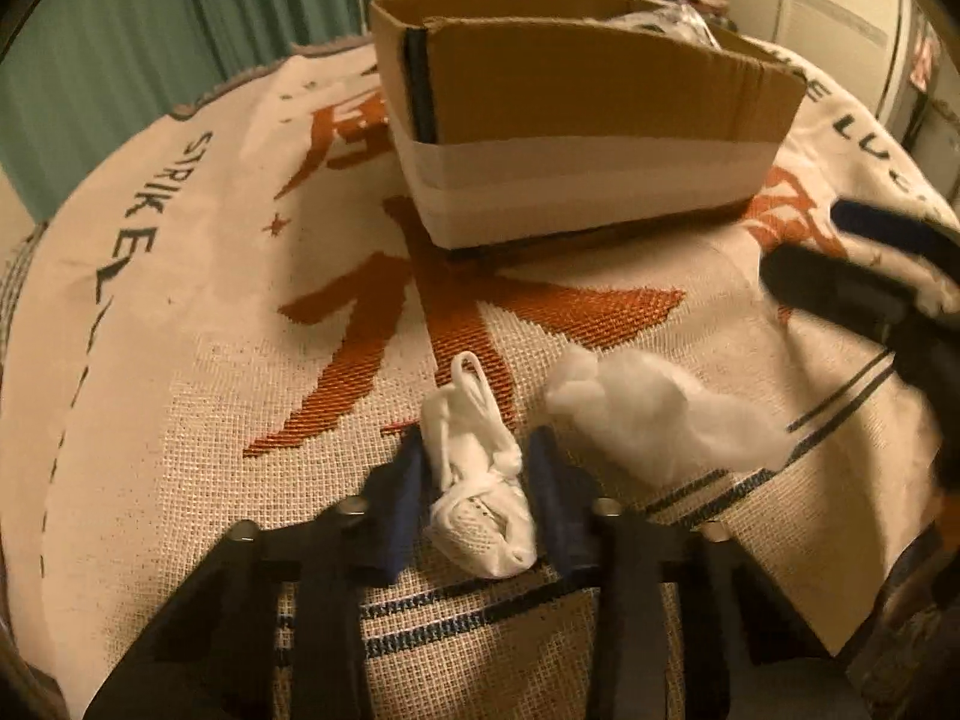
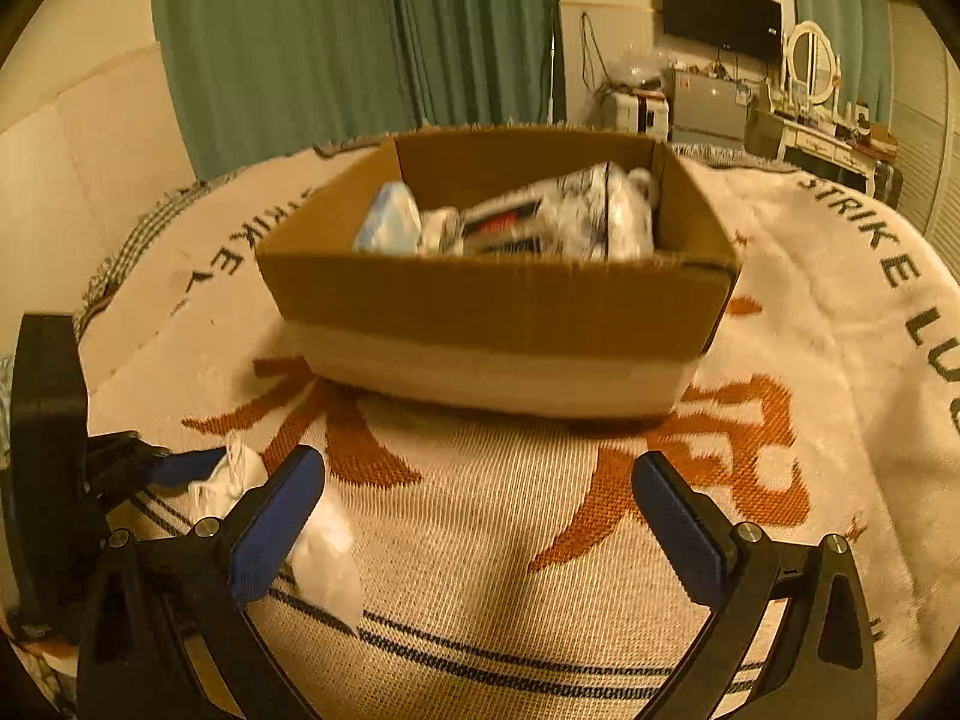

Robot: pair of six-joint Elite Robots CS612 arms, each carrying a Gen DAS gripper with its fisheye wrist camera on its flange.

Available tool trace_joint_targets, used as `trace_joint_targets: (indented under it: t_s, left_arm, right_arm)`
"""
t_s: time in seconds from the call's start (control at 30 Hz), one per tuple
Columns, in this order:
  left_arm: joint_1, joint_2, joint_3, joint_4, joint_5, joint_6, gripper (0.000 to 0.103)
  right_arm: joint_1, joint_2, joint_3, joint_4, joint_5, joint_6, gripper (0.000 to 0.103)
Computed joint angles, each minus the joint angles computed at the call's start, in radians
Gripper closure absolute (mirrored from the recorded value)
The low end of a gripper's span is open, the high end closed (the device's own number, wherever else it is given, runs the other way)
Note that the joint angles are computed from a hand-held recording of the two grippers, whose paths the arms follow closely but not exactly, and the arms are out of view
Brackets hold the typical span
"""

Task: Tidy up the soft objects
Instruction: 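Grasp the white sock with the left tool while the right grasps white tissue, then lower both held items into the box and open both tools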

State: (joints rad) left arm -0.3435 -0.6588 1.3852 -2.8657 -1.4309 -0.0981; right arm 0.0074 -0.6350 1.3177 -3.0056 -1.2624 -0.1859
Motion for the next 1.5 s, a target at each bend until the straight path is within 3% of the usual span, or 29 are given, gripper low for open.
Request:
trace_joint_targets:
  t_s: [0.33,0.43,0.53,0.73,1.07,1.33,1.5]
  left_arm:
    - [0.006,-0.043,0.079,-0.147,0.021,-0.080,0.076]
    - [0.016,-0.039,0.074,-0.150,0.010,-0.079,0.076]
    - [0.021,-0.036,0.070,-0.151,-0.002,-0.082,0.076]
    - [0.020,-0.037,0.074,-0.155,-0.015,-0.079,0.076]
    - [0.004,-0.071,0.121,-0.205,-0.022,-0.116,0.076]
    - [-0.033,-0.116,0.164,-0.252,-0.024,-0.117,0.076]
    - [-0.064,-0.142,0.181,-0.314,0.017,-0.083,0.076]
  right_arm:
    - [0.019,-0.020,0.041,0.026,-0.002,-0.079,0.005]
    - [0.030,-0.013,0.030,0.077,0.012,-0.101,0.020]
    - [0.043,-0.004,0.021,0.104,0.007,-0.127,0.025]
    - [0.049,0.005,0.014,0.131,0.014,-0.137,0.067]
    - [0.031,-0.044,0.084,0.043,0.051,-0.141,0.070]
    - [-0.001,-0.109,0.170,-0.055,0.086,-0.125,0.070]
    - [-0.033,-0.152,0.224,-0.125,0.123,-0.082,0.070]
